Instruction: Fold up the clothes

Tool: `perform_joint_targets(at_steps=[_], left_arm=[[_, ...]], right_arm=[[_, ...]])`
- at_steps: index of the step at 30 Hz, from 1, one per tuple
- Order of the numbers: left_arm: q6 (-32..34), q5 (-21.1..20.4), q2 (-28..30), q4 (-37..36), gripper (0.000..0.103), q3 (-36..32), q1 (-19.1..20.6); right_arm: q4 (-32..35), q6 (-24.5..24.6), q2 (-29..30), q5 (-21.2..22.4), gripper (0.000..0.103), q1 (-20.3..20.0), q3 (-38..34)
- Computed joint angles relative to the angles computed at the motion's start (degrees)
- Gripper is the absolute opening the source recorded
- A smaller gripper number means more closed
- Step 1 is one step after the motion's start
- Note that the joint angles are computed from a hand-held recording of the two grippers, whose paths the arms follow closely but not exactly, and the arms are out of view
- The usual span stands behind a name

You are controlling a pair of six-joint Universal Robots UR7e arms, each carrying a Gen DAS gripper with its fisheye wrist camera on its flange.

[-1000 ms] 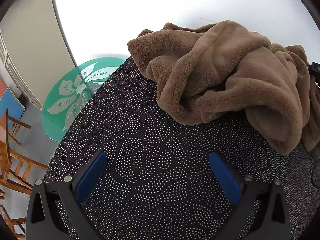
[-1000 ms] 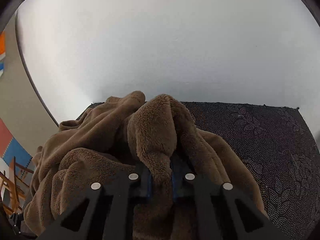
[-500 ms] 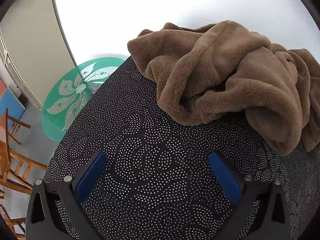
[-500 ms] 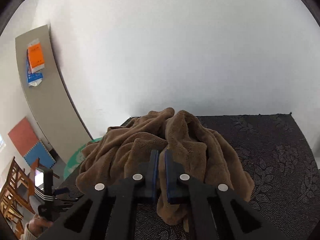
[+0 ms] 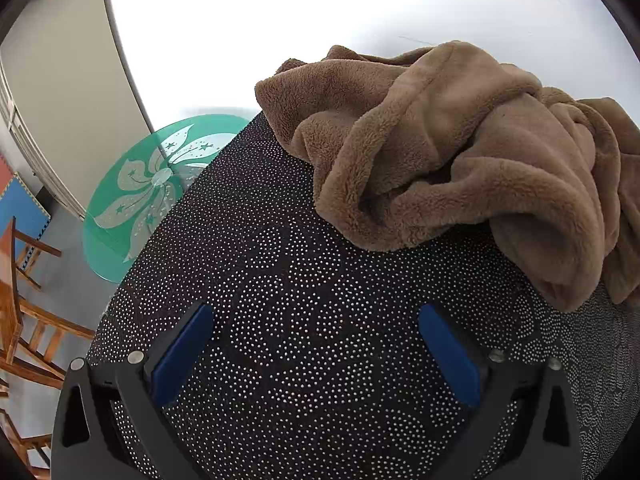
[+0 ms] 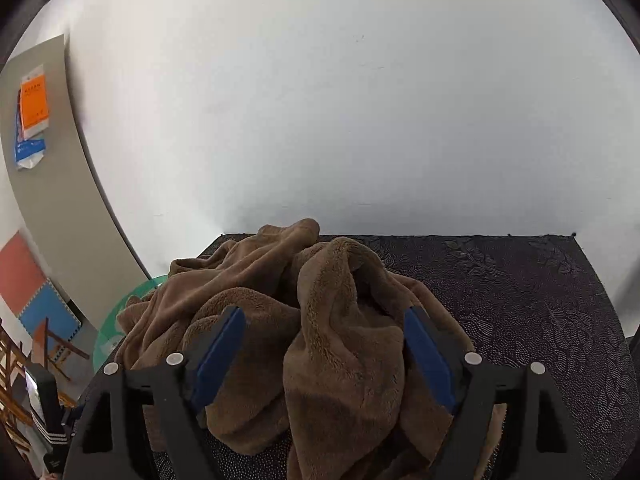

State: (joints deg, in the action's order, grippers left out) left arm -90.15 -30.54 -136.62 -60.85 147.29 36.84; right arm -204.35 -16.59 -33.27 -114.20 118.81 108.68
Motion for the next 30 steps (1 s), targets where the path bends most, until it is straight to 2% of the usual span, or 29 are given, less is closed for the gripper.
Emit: perform_joint_targets(at_steps=[2, 4, 6, 7, 8, 9, 10, 12, 13, 15, 17, 21, 30], left_arm=[[-0.05, 0.01, 0.02, 0.0, 0.103, 0.01, 0.01], [-0.04, 0.05, -0.03, -0.04, 0.103, 0.06, 0.03], [-0.23, -0.03, -0.23, 0.36, 0.103, 0.01, -0.12], [-0.27, -0.05, -0.28, 0.45, 0.103, -0.01, -0.14], [-0.31, -0.06, -0.28, 0.49, 0.103, -0.02, -0.15], [-0.31, -0.06, -0.28, 0.49, 0.103, -0.02, -0.15], [-0.31, -0.06, -0.28, 0.49, 0.103, -0.02, -0.15], [-0.33, -0.04, -0.28, 0.51, 0.103, -0.03, -0.13], [-0.33, -0.04, -0.28, 0.51, 0.103, -0.03, -0.13], [-0.12, 0.06, -0.17, 0.31, 0.103, -0.1, 0.05], [0.26, 0.22, 0.01, -0.13, 0.103, -0.16, 0.34], [1.42, 0.69, 0.37, -1.68, 0.103, -0.05, 1.1], [1.5, 0.72, 0.3, -1.68, 0.103, -0.09, 1.13]], right_arm=[[4.23, 0.83, 1.05, 0.78, 0.083, -0.4, -2.75], [8.54, 2.65, 2.69, -0.55, 0.081, -0.85, -6.05], [13.76, 5.71, 3.99, -1.25, 0.069, -1.84, -9.05], [16.27, 7.67, 4.45, -1.29, 0.057, -2.53, -10.18], [18.48, 9.57, 4.91, -1.44, 0.05, -3.2, -11.19], [20.25, 10.93, 5.4, -1.84, 0.047, -3.77, -12.12], [21.13, 11.39, 5.84, -2.52, 0.038, -4.16, -12.76], [20.81, 11.01, 6.08, -2.61, 0.03, -4.75, -12.5], [20.06, 10.91, 5.52, -1.07, 0.021, -5.14, -11.43], [18.5, 11.06, 3.85, 3.46, 0.015, -6.08, -8.65], [16.65, 11.98, 1.3, 11.63, 0.011, -7.67, -4.82], [13.17, 13.03, -3.27, 23.98, 0.01, -9.43, 2.29], [7.61, 15.56, -10.53, 45.41, 0.01, -12.62, 16.21]])
